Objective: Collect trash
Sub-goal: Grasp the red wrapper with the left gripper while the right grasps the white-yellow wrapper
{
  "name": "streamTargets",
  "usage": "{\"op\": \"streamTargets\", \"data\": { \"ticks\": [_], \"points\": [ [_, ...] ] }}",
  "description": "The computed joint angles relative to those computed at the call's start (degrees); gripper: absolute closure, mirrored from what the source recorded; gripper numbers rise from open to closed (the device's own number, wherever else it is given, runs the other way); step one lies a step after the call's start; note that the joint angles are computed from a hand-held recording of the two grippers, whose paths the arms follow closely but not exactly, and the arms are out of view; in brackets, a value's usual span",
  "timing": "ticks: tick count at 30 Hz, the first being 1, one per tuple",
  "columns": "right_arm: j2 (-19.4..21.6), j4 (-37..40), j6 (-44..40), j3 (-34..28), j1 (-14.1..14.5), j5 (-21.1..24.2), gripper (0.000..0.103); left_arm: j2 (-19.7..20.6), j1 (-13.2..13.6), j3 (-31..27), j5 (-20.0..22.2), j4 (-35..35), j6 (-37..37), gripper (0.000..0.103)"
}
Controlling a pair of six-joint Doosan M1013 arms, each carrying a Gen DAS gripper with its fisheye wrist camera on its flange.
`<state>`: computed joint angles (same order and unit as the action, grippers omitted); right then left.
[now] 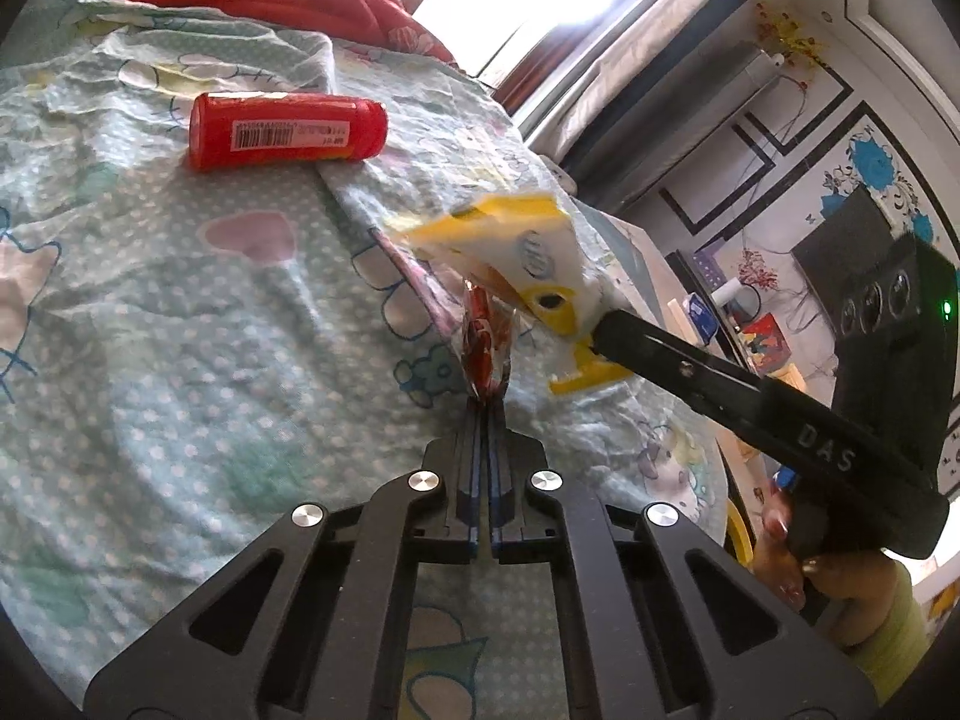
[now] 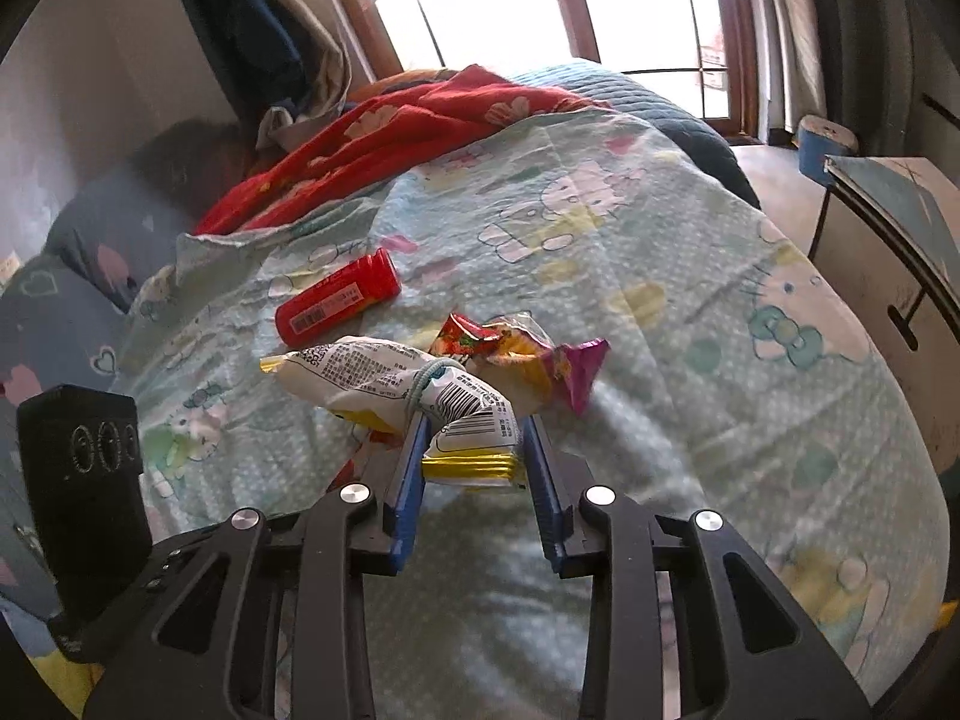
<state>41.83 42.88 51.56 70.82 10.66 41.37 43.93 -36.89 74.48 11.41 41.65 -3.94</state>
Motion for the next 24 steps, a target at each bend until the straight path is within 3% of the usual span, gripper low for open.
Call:
{"op": "streamTargets", "data": {
  "ticks": [7,24],
  "points": [
    [-3.3,6.4,-2.2,5.3,-1.5,-1.9,0.074,-1.1,-1.3,0.9,1.8,8.8,-6.1,0.103],
    [-9.5,18.0,-7.0,15.0,-5.9,-6.1,0.075,-1.4,-3.6,-1.5,2.9,6.7,2.8,0.103]
  ]
}}
